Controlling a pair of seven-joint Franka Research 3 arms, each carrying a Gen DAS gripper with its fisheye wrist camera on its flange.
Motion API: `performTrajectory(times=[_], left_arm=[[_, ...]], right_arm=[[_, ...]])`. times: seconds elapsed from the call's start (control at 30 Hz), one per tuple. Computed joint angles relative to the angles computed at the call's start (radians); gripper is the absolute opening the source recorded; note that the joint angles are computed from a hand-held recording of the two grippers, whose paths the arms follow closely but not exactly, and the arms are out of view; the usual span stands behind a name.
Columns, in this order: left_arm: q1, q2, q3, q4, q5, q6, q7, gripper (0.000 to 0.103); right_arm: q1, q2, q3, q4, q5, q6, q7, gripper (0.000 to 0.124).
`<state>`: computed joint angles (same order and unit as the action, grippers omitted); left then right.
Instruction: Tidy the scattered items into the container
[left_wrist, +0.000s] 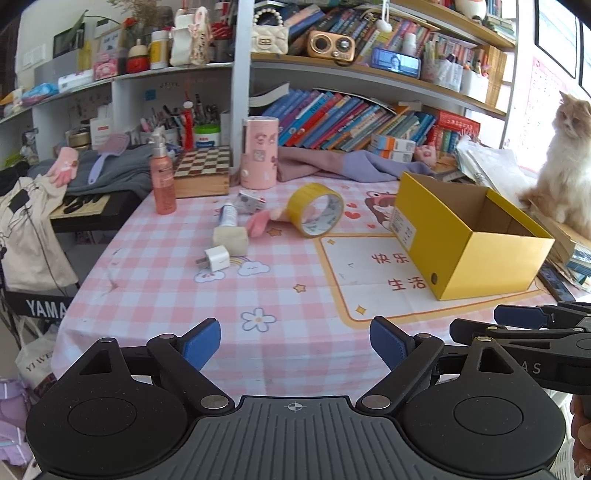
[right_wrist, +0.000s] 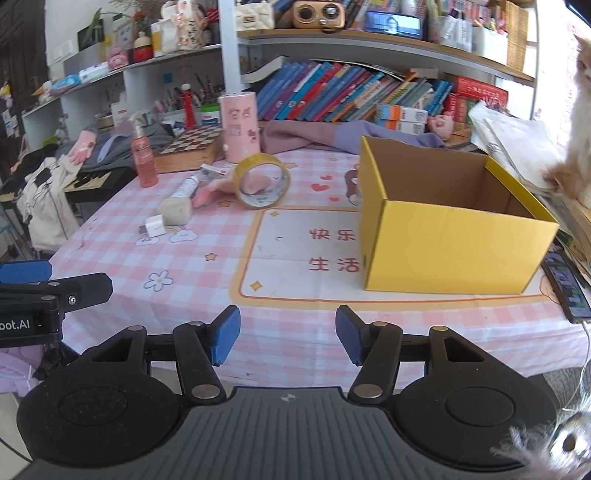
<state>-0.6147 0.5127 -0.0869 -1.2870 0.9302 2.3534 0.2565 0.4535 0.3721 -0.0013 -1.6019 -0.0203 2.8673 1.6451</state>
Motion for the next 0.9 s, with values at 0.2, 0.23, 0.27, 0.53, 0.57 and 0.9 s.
performTrajectory(times=[0.2,0.23,0.27,0.53,0.57,0.9], left_arm=[[0.006,-0.028,-0.001,-0.038,-0.004,-0.024,-0.037,0.094],[0.008,-0.032,-0.003,-0.042,-0.003,-0.027,-0.043,0.094],[0.011,-0.033,-0.004,-0.044,-0.003,-0.031,-0.047,0.094],[0.020,-0.019,-0.006,-0.024,0.005,-0.055,-0.061,0.094],[0.021,-0.014,-0.004,-0.016,0.004,-0.058,-0.060,0.094],[0.035,0.092,0.020,0.139,-0.057,-0.090,0.010,0.094]], right_arm=[[-0.013,0.030,0.032,0.050,0.029,-0.026,-0.060,0.058],[-0.014,0.036,0.037,0.060,0.036,-0.031,-0.074,0.059],[-0.015,0.043,0.042,0.070,0.043,-0.036,-0.087,0.060],[-0.024,0.110,0.067,0.169,0.101,-0.075,-0.183,0.061],[-0.024,0.123,0.068,0.189,0.107,-0.080,-0.192,0.061],[-0.022,0.359,0.066,0.574,0.144,-0.246,-0.248,0.063]])
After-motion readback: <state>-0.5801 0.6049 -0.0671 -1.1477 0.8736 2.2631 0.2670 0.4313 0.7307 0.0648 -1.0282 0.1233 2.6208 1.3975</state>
